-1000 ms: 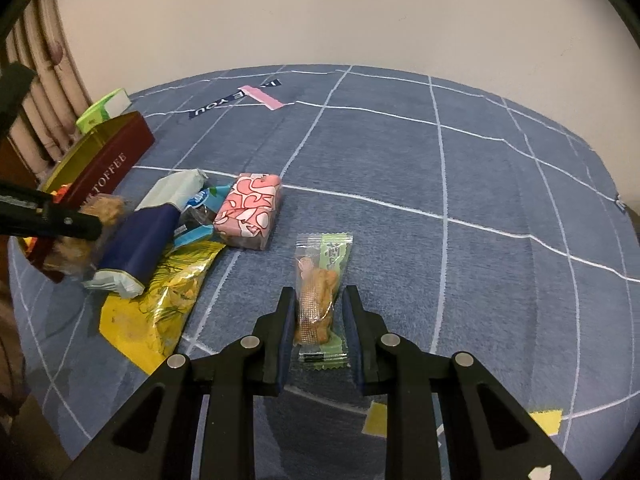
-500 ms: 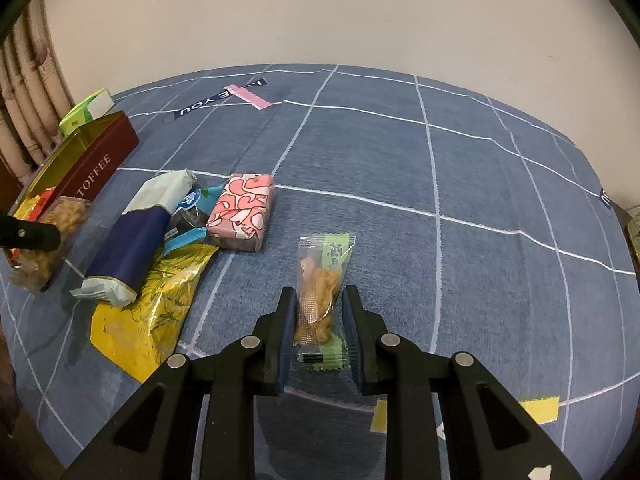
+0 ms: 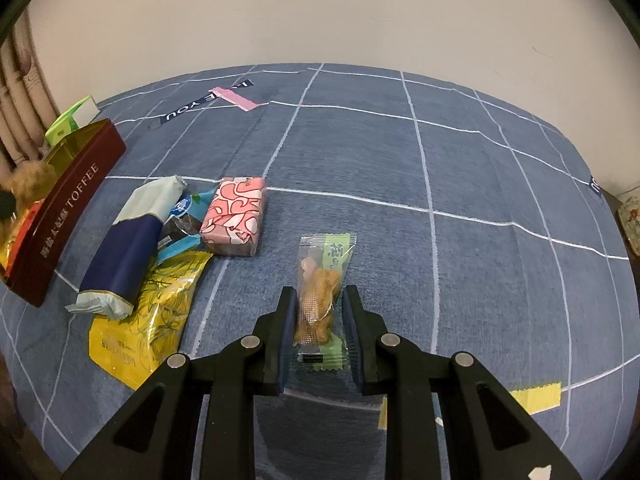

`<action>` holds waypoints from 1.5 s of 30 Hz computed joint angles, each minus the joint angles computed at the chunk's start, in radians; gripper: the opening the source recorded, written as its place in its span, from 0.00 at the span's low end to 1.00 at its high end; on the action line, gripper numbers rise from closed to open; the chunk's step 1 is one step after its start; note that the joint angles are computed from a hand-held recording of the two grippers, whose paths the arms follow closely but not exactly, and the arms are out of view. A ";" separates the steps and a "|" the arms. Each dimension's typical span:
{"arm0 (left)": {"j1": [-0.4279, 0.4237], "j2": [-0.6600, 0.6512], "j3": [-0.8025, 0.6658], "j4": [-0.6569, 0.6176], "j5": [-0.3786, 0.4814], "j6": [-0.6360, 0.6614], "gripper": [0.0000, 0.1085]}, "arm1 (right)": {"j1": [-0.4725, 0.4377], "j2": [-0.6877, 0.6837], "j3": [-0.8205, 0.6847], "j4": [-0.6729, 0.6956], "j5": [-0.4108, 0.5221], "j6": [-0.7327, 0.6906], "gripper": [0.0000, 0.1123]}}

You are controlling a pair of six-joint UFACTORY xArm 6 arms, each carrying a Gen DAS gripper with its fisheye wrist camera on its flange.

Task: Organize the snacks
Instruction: 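Carry the peanut-candy bag over the gold tin, lower it and open left tool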

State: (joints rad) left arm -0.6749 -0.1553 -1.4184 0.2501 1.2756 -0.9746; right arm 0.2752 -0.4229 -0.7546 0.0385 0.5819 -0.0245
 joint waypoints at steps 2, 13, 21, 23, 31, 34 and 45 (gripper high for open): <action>0.033 -0.024 0.012 0.020 0.013 0.025 0.32 | 0.003 0.001 -0.001 -0.014 0.001 0.019 0.20; 0.245 -0.084 0.113 0.075 0.046 0.228 0.32 | 0.011 0.003 -0.010 -0.071 0.020 0.107 0.20; 0.323 -0.046 0.147 0.072 -0.007 0.355 0.32 | 0.020 0.012 -0.025 -0.112 0.039 0.171 0.20; 0.329 -0.035 0.153 0.075 -0.009 0.373 0.32 | 0.022 0.014 -0.027 -0.119 0.044 0.182 0.20; 0.339 -0.021 0.193 0.065 -0.028 0.411 0.32 | 0.026 0.021 -0.036 -0.139 0.058 0.215 0.20; 0.342 -0.025 0.206 0.062 -0.038 0.409 0.32 | 0.027 0.024 -0.041 -0.146 0.065 0.225 0.20; 0.352 -0.031 0.214 0.038 -0.036 0.406 0.33 | 0.033 0.032 -0.055 -0.164 0.087 0.252 0.19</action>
